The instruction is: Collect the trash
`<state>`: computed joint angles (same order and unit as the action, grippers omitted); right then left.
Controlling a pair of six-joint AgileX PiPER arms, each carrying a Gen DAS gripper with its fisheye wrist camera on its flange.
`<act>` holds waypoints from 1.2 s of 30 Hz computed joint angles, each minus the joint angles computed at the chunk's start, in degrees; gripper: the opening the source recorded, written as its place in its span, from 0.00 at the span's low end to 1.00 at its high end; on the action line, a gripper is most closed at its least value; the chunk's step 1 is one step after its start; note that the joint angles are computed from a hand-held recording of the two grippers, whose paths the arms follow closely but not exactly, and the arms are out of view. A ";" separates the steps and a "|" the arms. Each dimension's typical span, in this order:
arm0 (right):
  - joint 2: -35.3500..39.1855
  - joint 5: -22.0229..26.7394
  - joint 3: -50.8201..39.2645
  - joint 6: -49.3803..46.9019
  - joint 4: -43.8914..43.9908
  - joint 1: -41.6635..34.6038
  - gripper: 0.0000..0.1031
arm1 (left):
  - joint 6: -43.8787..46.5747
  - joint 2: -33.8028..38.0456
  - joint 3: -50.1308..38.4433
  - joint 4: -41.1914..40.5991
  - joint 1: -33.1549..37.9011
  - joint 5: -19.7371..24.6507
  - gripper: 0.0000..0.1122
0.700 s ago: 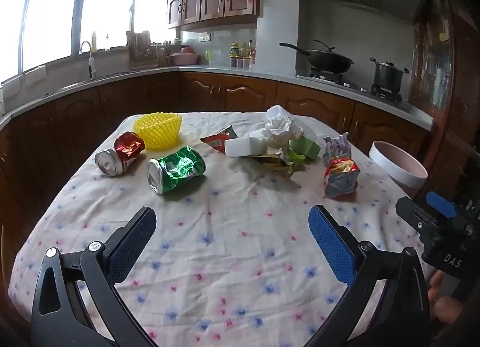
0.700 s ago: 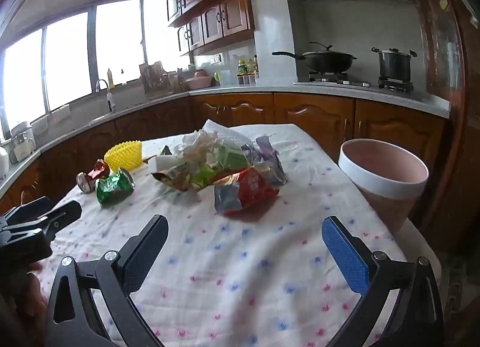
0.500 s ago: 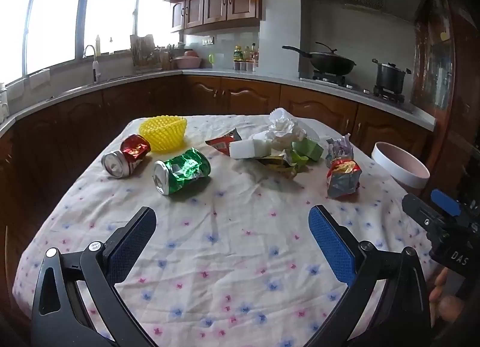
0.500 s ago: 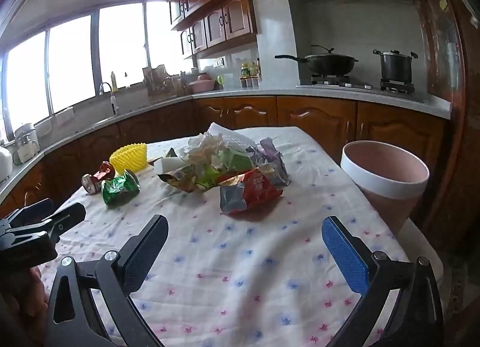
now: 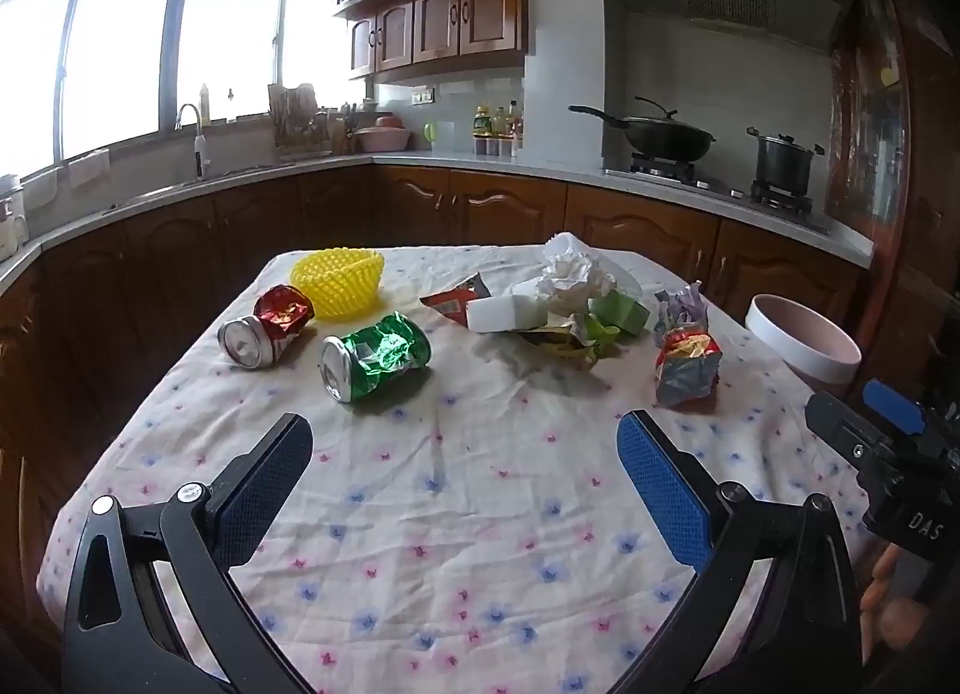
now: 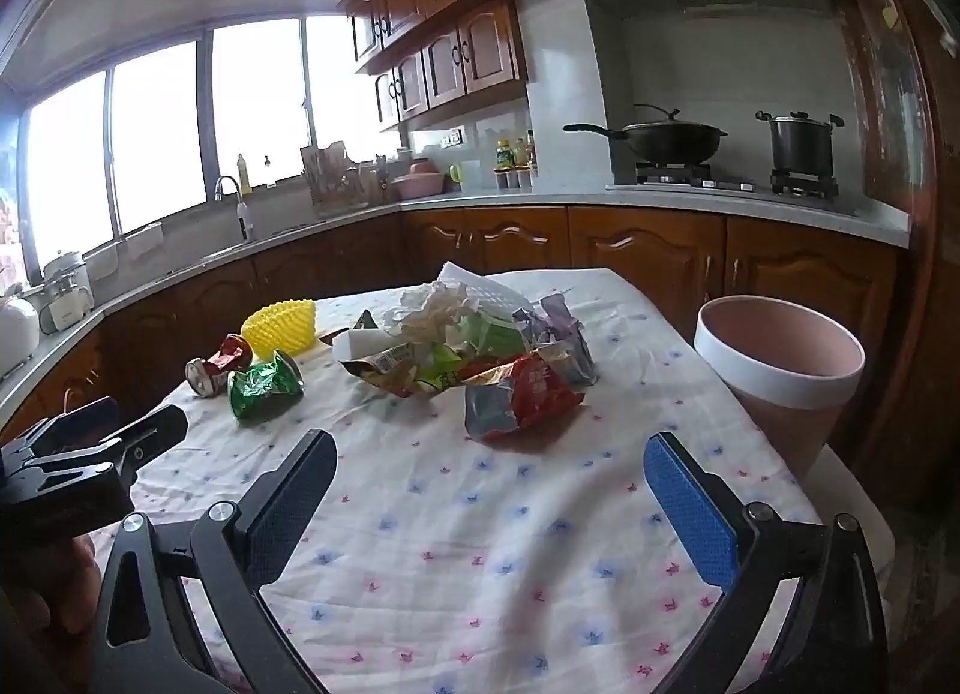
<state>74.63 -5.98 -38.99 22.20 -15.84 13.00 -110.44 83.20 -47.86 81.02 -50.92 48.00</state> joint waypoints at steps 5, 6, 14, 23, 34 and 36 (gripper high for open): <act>0.18 -0.64 0.05 1.79 -1.64 -0.02 1.00 | 1.21 -0.93 0.24 -0.74 -0.07 0.23 0.92; 0.11 -0.66 0.10 3.70 -3.59 -0.19 1.00 | 1.29 0.04 -0.63 -0.83 -0.22 0.46 0.92; 0.11 -0.81 -0.06 4.74 -4.37 -0.08 1.00 | 2.20 1.10 -2.10 -1.39 0.11 0.28 0.92; 0.47 -1.18 -0.17 4.48 -4.08 -0.08 1.00 | 1.21 1.83 -2.32 -1.10 -0.81 1.14 0.92; 0.42 -1.42 -0.28 7.15 -6.79 0.04 1.00 | 1.69 3.01 -3.75 -1.65 -0.64 0.94 0.92; 0.46 -1.28 -0.39 7.49 -7.08 0.12 1.00 | 1.87 3.49 -4.36 -1.94 -0.69 0.96 0.92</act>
